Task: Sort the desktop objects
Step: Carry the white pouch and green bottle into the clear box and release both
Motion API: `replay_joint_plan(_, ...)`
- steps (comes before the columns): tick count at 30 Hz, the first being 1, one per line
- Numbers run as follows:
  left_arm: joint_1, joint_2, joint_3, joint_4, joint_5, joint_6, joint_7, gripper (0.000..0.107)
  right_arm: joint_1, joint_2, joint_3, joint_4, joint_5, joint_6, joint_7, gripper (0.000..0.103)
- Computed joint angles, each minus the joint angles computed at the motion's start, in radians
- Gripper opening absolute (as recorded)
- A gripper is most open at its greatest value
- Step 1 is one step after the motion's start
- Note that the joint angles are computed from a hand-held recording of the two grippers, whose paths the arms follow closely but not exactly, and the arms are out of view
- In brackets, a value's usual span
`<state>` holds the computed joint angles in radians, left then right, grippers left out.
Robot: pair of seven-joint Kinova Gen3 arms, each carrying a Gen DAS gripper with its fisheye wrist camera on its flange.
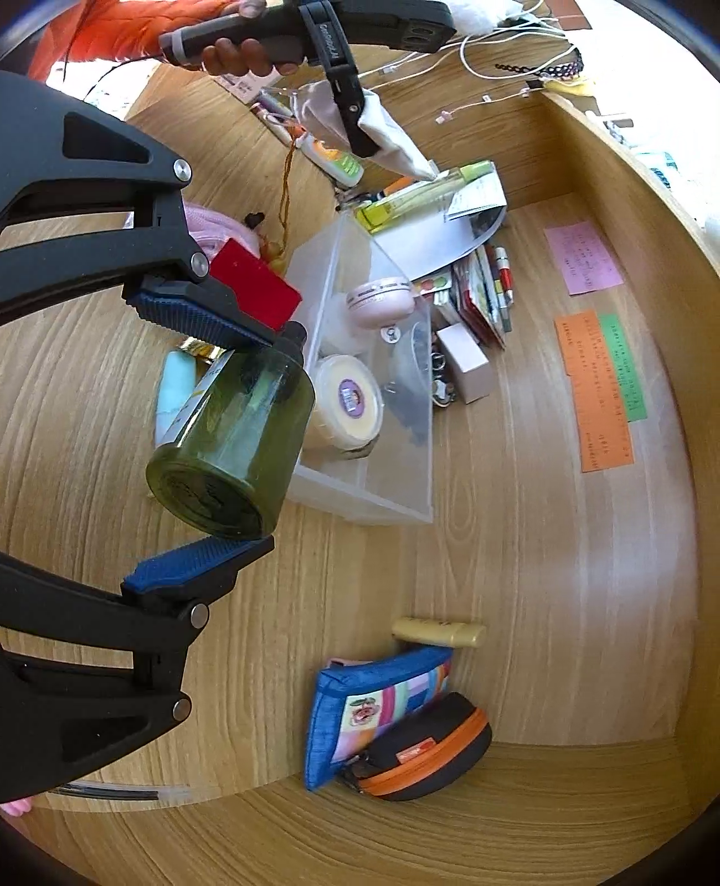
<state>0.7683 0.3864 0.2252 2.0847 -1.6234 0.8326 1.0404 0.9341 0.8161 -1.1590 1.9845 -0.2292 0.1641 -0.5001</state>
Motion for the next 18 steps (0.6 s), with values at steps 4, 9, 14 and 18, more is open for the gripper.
replay_joint_plan(4,-0.019,0.008,-0.017,-0.037,0.025,-0.004,-0.094,0.073,-0.015,0.002,-0.001,-0.019,-0.004,0.005,-0.011,0.062)
replay_joint_plan(9,-0.079,0.005,-0.039,-0.06,0.028,-0.087,-0.166,0.073,-0.04,0.004,-0.001,-0.042,-0.013,0.011,-0.013,0.062)
replay_joint_plan(14,-0.124,0.033,-0.071,-0.104,0.045,-0.173,-0.244,0.073,-0.095,0.0,0.027,-0.077,-0.031,0.023,-0.019,0.062)
replay_joint_plan(18,-0.169,0.068,-0.104,-0.144,0.092,-0.263,-0.318,0.073,-0.15,-0.006,0.064,-0.115,-0.05,0.044,-0.017,0.062)
